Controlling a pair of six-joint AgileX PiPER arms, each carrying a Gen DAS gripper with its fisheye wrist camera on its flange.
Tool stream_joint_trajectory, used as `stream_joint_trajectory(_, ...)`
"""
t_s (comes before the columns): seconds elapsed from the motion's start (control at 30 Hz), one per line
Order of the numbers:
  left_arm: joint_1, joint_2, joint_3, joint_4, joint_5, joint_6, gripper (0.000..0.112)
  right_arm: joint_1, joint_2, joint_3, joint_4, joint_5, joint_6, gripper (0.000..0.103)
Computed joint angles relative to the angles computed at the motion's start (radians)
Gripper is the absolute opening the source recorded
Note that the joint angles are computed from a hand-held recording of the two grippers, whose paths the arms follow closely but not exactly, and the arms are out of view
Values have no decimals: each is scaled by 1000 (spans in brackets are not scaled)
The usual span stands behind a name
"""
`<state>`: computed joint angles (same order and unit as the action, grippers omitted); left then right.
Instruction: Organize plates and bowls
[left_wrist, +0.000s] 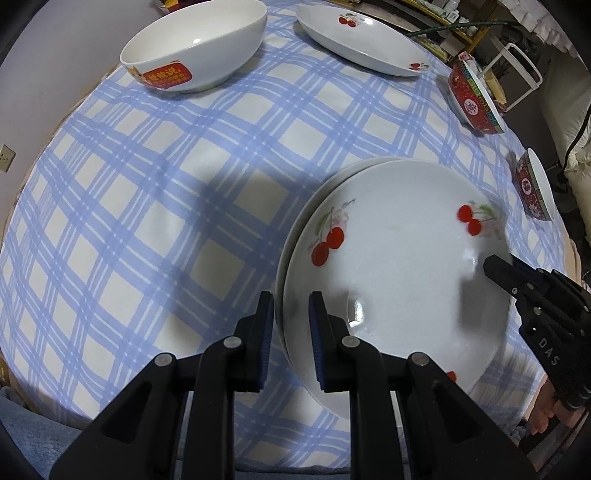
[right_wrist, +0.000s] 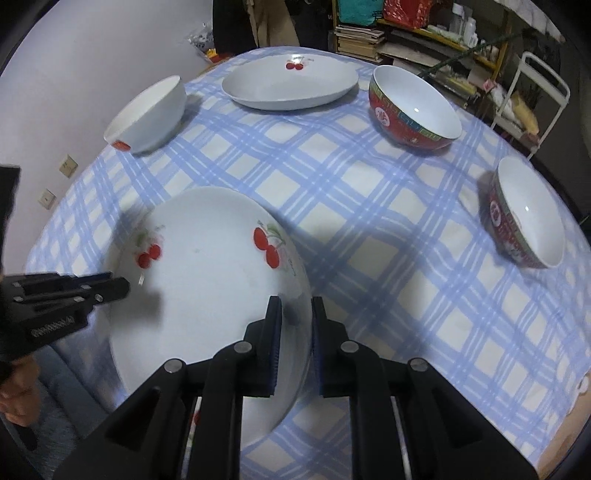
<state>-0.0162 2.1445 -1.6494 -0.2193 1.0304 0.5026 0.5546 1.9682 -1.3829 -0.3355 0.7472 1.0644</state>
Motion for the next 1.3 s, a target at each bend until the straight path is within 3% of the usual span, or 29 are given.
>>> stream_joint_trajectory(0.43,-26,-20,33,64,-47,-18,18,-11,17,-5,9,-4,-11,16)
stream_joint_trajectory(0.9,-20,-42,38,33,-69,6,20,-27,30,-18,58,-3,-38,16)
stream_joint_trajectory(1.2,12,-52,-7,8,-33,5,31,-43,-32,12,-43,-41,43,17)
stream_joint_trajectory(1.3,-2,-53,-32,47,-37,-33,35,-54,-39,6,-62,-36,46,23)
